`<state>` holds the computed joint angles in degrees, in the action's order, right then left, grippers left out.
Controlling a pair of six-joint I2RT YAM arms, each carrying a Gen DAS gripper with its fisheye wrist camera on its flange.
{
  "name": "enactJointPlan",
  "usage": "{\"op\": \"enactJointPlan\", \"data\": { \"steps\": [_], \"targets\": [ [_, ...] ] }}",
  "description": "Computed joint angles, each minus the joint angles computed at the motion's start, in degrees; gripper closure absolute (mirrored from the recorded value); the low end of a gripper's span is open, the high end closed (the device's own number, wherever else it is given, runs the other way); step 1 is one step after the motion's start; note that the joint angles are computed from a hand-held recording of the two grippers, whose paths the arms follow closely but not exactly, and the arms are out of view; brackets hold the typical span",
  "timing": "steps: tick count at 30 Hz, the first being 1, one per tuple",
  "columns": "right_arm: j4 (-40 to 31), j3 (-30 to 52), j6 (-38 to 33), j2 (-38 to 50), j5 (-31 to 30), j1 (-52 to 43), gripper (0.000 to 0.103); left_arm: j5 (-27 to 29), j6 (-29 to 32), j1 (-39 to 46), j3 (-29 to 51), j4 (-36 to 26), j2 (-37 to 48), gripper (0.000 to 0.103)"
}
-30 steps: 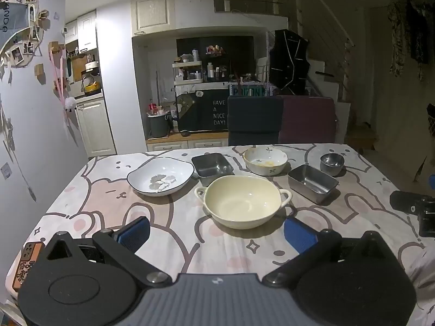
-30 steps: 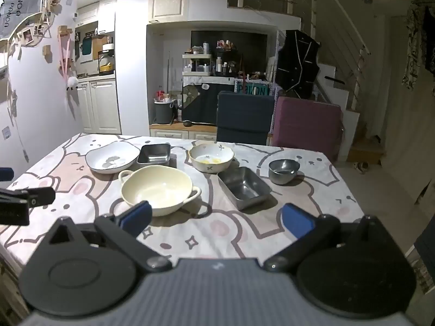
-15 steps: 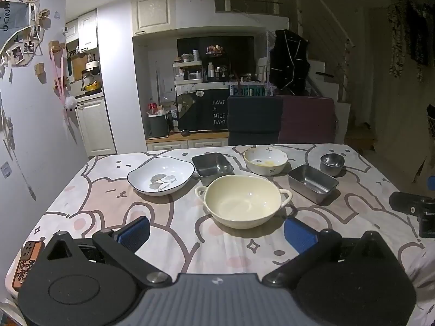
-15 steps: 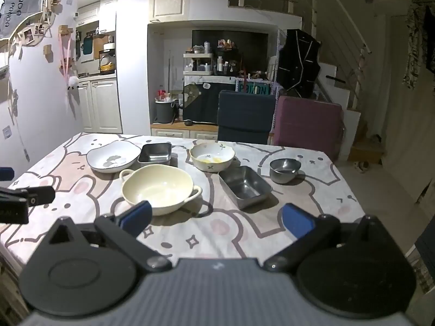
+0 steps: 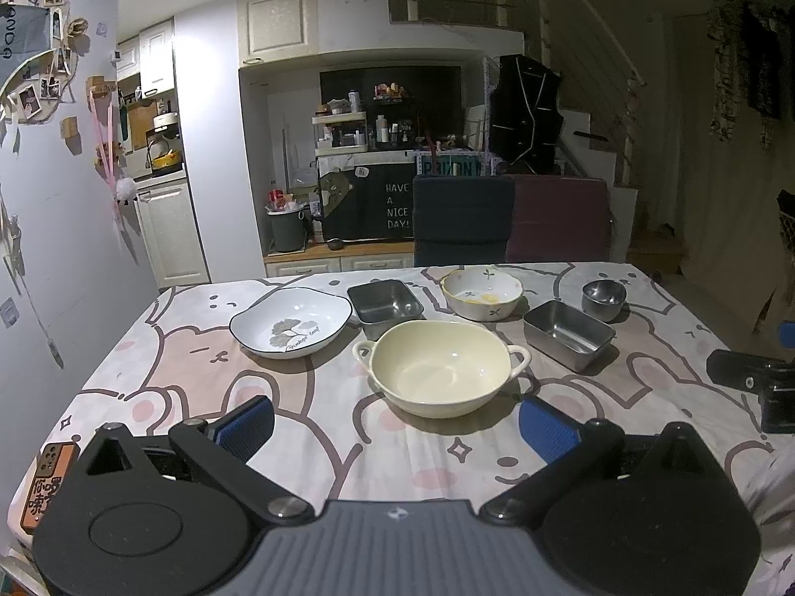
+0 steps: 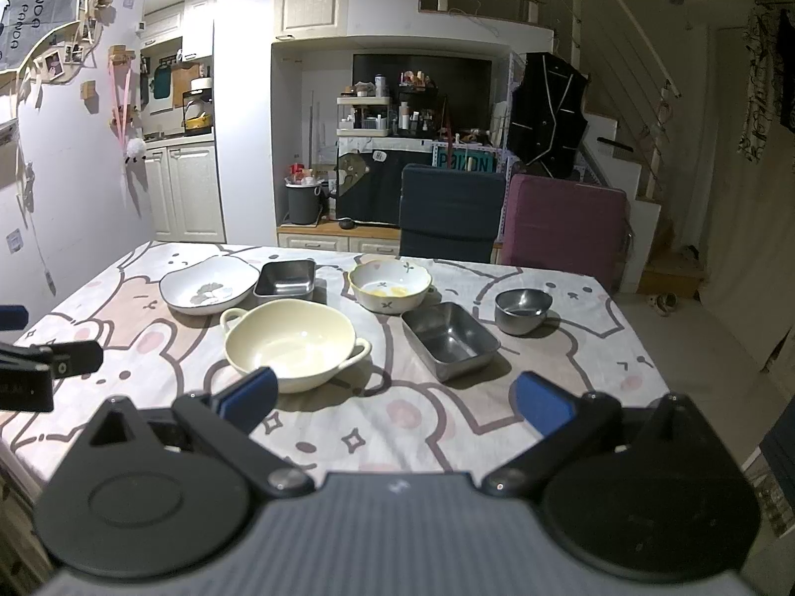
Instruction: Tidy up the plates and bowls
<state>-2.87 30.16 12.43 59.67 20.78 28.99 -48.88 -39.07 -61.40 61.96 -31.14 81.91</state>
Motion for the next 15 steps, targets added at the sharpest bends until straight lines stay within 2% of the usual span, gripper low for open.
{"op": "enactJointPlan", "data": {
  "steps": [15],
  "targets": [
    [-0.10, 0.07, 0.00, 0.02, -0.09, -0.04, 0.000, 0.04, 0.08, -0.01, -0.01, 0.04, -0.04, 0.000]
  ]
}}
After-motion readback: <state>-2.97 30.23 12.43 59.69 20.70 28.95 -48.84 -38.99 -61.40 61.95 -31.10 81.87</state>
